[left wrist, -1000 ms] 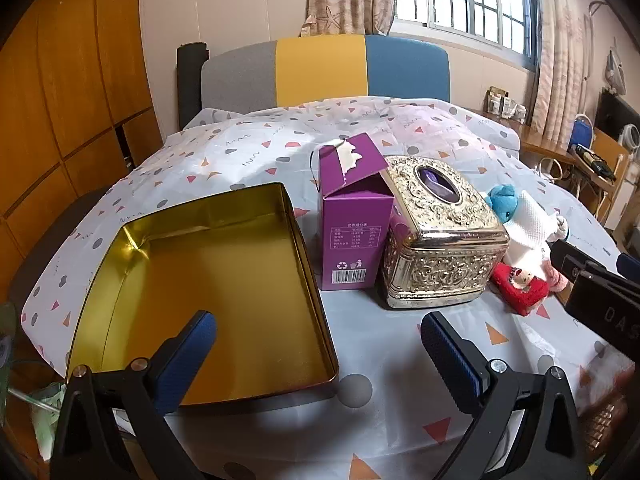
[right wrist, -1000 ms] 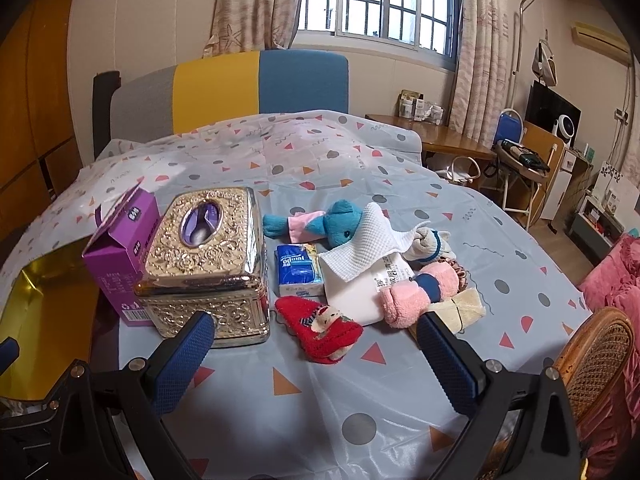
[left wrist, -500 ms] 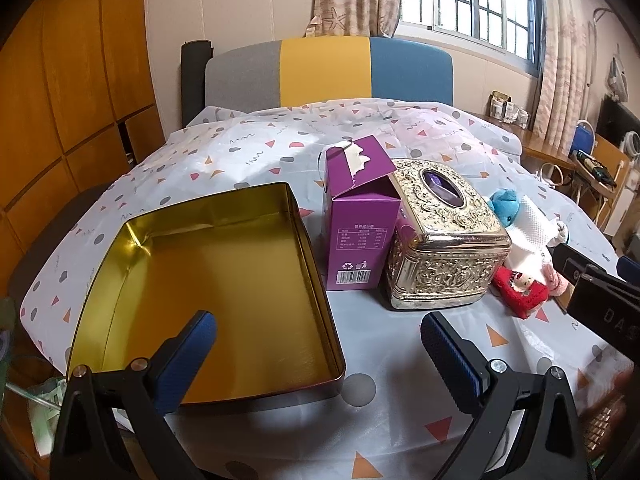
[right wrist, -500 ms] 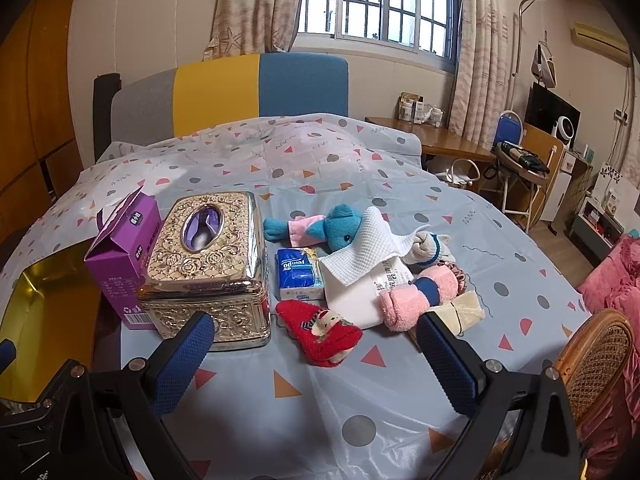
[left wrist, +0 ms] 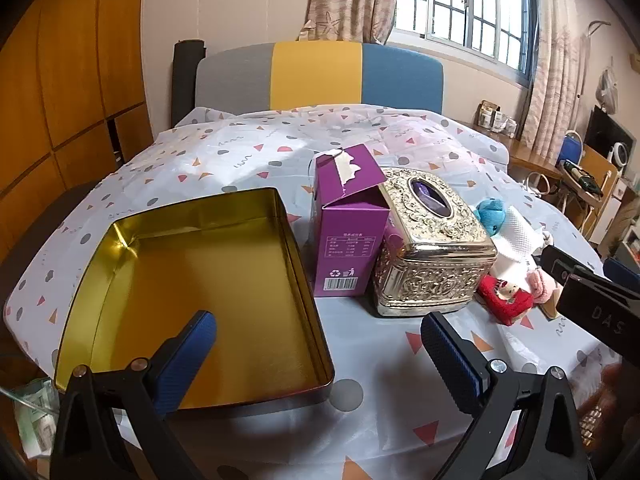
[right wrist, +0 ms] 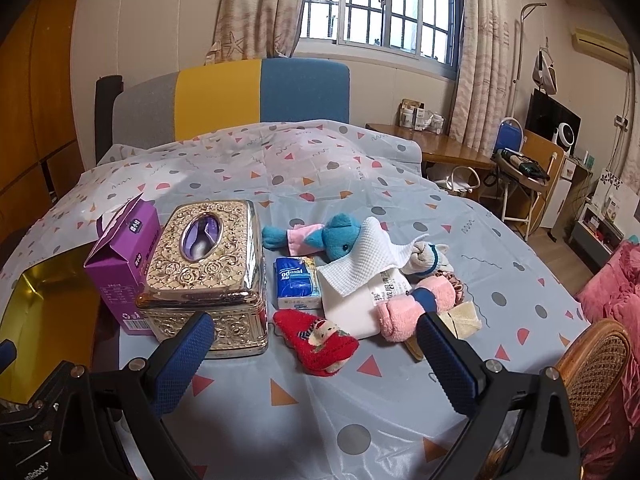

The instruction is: Organize soft objects

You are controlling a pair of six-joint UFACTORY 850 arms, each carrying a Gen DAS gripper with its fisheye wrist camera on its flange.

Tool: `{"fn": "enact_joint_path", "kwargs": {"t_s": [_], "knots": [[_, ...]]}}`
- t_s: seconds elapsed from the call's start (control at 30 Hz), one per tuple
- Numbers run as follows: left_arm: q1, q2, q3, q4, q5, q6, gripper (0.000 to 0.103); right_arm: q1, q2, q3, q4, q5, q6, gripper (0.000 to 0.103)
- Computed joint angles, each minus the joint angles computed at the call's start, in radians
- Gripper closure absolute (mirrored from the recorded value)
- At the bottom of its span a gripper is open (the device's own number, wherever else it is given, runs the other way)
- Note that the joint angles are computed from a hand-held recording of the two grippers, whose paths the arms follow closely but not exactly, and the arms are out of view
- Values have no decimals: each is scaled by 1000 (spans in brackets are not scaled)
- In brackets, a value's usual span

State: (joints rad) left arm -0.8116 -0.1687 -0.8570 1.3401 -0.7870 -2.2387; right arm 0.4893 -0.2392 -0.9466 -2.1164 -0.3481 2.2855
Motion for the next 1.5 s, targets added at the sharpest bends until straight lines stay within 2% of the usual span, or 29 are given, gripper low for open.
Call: {"fn": "enact_joint_path", "kwargs": {"t_s": [0.3,0.47,0.53,0.63,0.93,1.1,1.23,1.37,1.43,1.5], "knots": [[3,-15,-12,8,32,23,0,-13,-9,-5,-8,12,2,0],[18,-4,-16,44,100,39,0,-22,-4,-5,-23,17,3,0],[20,-8,-29,67,118,63,0,-47,9,-3,-74,54,62,0],[15,-25,-54,106,133,101,0,-82,22,-4,-30,60,29,0],[48,-112,-191,117,313,281,0,-183,47,4,65,-8,-71,0],[48,-180,-293,84,377,405,0,-245,52,3,85,18,-66,0],[61,-256,-393,-46,448,570,0,-306,64,10,27,66,21,0],[66,-327,-481,-194,474,746,0,-354,80,23,-29,90,111,0],[70,-371,-535,-309,481,886,4,-374,84,27,-47,97,145,0],[77,-409,-582,-464,495,1052,14,-390,84,28,-74,112,183,0]]}}
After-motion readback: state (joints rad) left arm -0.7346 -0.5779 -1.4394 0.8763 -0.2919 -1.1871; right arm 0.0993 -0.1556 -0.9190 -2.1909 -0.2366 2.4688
